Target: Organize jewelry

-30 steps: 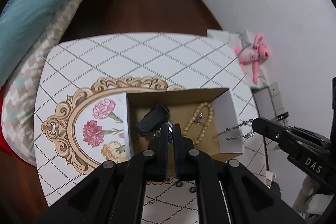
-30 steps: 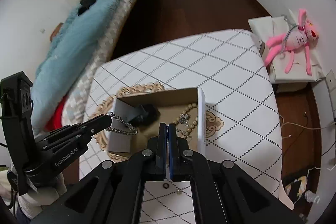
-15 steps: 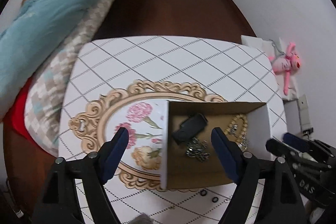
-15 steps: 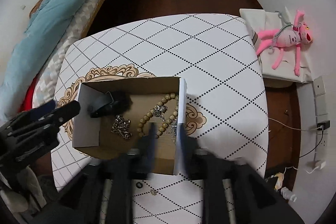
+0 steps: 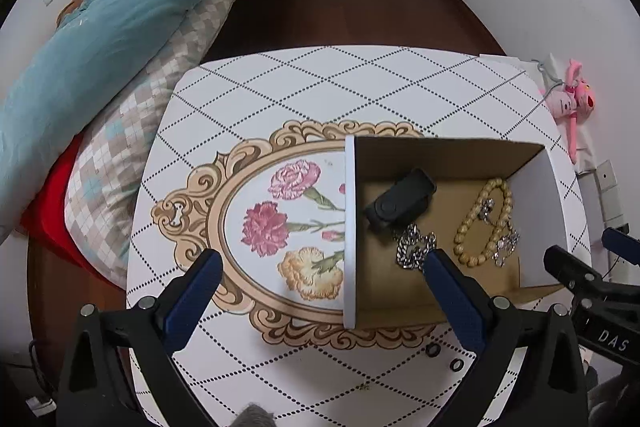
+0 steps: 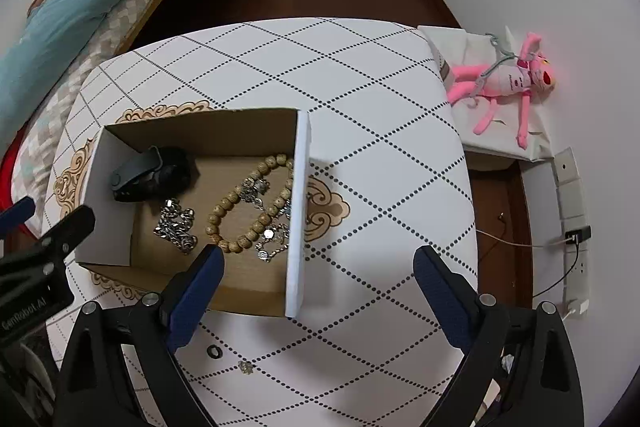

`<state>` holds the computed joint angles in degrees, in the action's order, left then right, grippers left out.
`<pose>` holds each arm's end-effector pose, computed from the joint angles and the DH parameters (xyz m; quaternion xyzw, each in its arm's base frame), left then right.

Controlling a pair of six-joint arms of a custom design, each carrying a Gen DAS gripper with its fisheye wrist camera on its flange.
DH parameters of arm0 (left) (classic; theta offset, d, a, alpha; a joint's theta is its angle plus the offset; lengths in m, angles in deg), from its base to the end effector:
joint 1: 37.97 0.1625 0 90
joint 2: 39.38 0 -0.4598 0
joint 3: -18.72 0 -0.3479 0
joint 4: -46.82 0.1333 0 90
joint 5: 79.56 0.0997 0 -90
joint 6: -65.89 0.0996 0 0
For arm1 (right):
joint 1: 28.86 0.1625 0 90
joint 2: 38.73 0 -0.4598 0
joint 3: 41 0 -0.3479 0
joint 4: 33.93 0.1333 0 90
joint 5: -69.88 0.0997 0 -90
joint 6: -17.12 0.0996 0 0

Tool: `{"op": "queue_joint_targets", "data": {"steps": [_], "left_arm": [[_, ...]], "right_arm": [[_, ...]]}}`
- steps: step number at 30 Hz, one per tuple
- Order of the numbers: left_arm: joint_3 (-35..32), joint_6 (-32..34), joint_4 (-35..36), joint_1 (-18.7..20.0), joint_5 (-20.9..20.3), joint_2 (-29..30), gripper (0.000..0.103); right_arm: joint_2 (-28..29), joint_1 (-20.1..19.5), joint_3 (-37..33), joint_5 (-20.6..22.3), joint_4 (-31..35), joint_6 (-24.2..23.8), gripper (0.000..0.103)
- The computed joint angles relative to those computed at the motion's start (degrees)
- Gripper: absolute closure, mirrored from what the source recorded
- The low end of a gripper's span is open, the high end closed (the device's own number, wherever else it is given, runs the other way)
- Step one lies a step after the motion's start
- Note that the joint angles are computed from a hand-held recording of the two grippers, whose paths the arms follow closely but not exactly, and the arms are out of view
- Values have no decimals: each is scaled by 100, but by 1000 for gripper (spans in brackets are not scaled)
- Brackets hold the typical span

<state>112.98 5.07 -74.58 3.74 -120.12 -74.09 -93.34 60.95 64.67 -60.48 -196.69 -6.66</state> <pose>-0.3176 -0.5630 0.0203 0.0049 0.8869 -0.2023 0.4152 0.0668 -0.6059 0.2331 0.1249 -0.9156 0.1025 0.3681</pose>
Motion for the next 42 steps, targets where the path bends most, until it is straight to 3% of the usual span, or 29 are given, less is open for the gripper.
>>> {"op": "queue_joint_targets", "data": {"steps": [9, 14, 27, 34, 42], "left_arm": [[222, -339, -61, -204, 95, -100, 0], [380, -760, 202, -525, 398, -233, 0], [808, -1136, 126, -1154, 571, -607, 0], [870, -1294, 211, -1449, 697, -791, 0], [687, -1958, 1169, -1504, 830, -797, 0]], "right_arm": [[-108, 23, 304, 32, -477, -75, 1], [-321, 101, 622, 123, -808, -173, 1], [-932, 436, 1451, 127, -2226, -687, 0], [-1274, 672, 1682, 99, -2439, -722, 0], [-1633, 741, 1789, 345, -2158, -390, 0]]}}
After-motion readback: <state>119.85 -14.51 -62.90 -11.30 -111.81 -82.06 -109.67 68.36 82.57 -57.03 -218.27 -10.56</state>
